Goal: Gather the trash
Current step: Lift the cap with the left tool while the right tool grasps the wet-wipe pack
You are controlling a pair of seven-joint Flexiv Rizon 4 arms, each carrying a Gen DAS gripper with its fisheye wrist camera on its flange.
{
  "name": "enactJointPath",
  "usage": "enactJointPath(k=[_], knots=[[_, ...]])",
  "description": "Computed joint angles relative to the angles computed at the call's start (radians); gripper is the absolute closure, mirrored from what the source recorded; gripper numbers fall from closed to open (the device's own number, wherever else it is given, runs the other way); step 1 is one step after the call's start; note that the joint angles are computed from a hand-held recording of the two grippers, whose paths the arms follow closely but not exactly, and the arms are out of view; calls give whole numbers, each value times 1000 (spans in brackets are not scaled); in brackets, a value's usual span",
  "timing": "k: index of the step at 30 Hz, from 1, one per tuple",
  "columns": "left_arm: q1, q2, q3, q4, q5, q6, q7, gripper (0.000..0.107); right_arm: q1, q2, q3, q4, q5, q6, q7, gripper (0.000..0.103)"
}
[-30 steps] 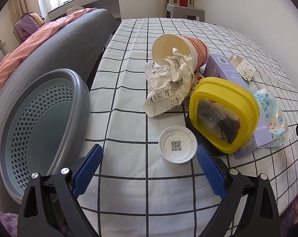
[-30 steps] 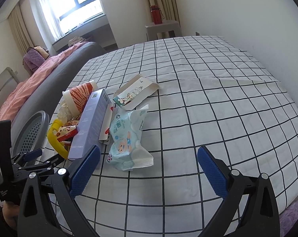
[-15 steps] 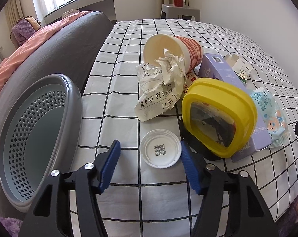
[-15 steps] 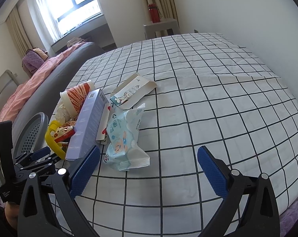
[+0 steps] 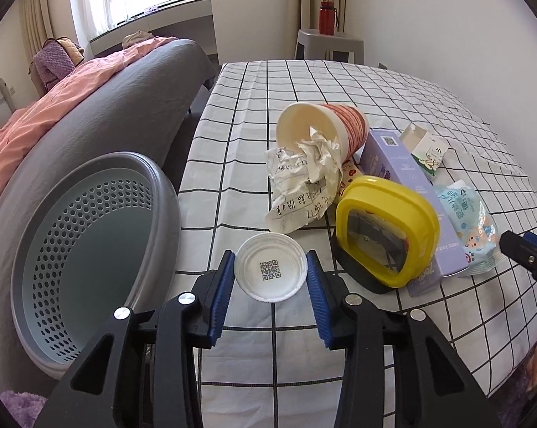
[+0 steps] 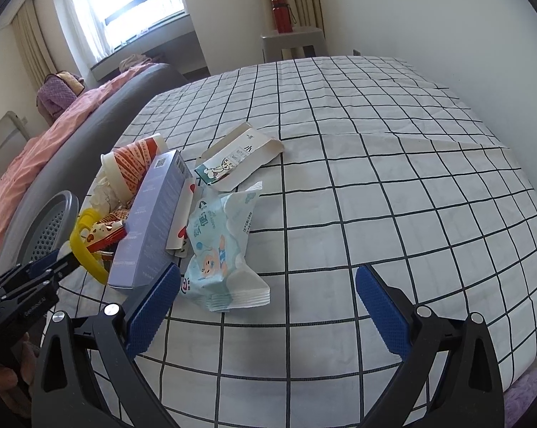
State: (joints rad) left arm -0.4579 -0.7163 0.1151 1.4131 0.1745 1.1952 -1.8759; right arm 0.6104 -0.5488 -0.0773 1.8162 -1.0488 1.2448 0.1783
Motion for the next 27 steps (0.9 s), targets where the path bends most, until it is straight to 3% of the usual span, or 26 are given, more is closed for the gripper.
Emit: enactJointPath(k=[4, 11, 14, 16, 17, 18, 27], knots=[[-7, 23, 13, 28, 19, 41, -11, 68, -21, -48, 49, -69, 117, -50, -143, 6], [-5, 54, 24, 73, 24, 87, -22, 68, 6, -121, 62, -182, 255, -156, -321, 8], [-1, 60, 25, 84, 19, 92, -24, 68, 15, -136, 62, -205, 294, -174, -370, 16], [-1, 63, 29, 88, 18, 91, -26, 68, 23, -142, 63, -217, 316, -187, -394, 28], [-1, 64, 31, 90, 18, 89, -28, 68, 25, -143, 63, -218, 325, -187, -401, 37], [1, 65, 31, 92, 17, 89, -28, 68, 34, -139, 53, -214, 326, -193, -396, 39], [24, 96, 24, 140, 2, 121, -37, 68, 71, -50, -8, -106, 238, -132, -237, 39]])
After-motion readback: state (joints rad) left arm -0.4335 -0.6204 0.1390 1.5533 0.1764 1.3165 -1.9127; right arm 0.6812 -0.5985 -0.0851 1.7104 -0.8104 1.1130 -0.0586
